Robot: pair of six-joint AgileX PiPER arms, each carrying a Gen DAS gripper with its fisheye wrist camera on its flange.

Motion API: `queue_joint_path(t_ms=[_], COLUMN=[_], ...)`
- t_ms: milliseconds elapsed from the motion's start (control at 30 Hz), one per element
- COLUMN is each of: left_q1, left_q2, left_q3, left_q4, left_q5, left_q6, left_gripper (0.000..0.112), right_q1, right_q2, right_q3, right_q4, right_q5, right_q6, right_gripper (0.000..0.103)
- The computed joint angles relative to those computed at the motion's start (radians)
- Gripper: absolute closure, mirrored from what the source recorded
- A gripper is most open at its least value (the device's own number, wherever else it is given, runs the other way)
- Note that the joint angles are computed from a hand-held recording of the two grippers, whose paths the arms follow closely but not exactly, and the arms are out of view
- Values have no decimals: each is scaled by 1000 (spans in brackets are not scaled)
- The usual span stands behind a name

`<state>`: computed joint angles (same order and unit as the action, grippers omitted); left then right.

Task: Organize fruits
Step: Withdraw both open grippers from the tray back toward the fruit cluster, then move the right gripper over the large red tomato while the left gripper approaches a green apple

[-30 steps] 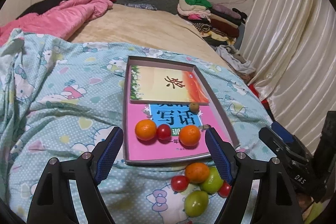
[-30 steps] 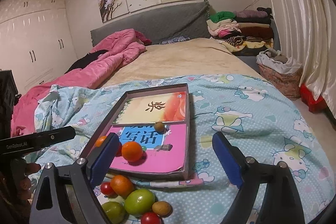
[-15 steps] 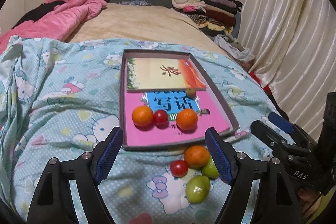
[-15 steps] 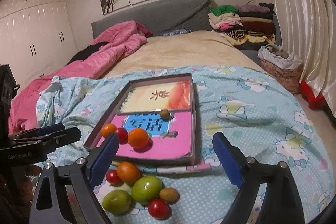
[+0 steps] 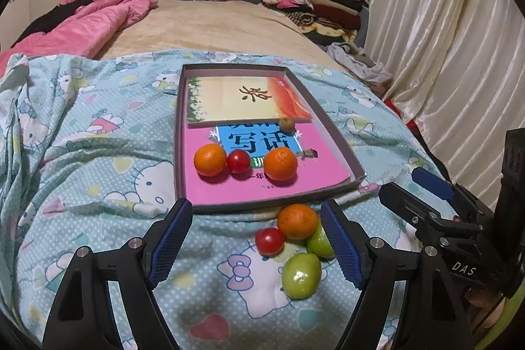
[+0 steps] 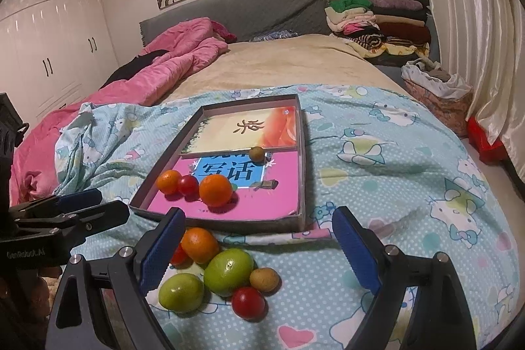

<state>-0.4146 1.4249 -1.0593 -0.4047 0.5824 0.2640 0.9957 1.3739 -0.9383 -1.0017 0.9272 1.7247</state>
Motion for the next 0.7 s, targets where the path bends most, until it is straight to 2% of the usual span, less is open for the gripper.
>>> queue_joint_path(t_ms=[700], left_q1=[-31], left_q2=[-18], left_q3=[45], left_q4=[21], left_q5=[39], left_q6=[-10], left_gripper=[31], right_q1=[25], right_q2=[-19], right_q3=[24], right_q4=[64], right_q5=[-9], right_q6=[-25], right_gripper=[12])
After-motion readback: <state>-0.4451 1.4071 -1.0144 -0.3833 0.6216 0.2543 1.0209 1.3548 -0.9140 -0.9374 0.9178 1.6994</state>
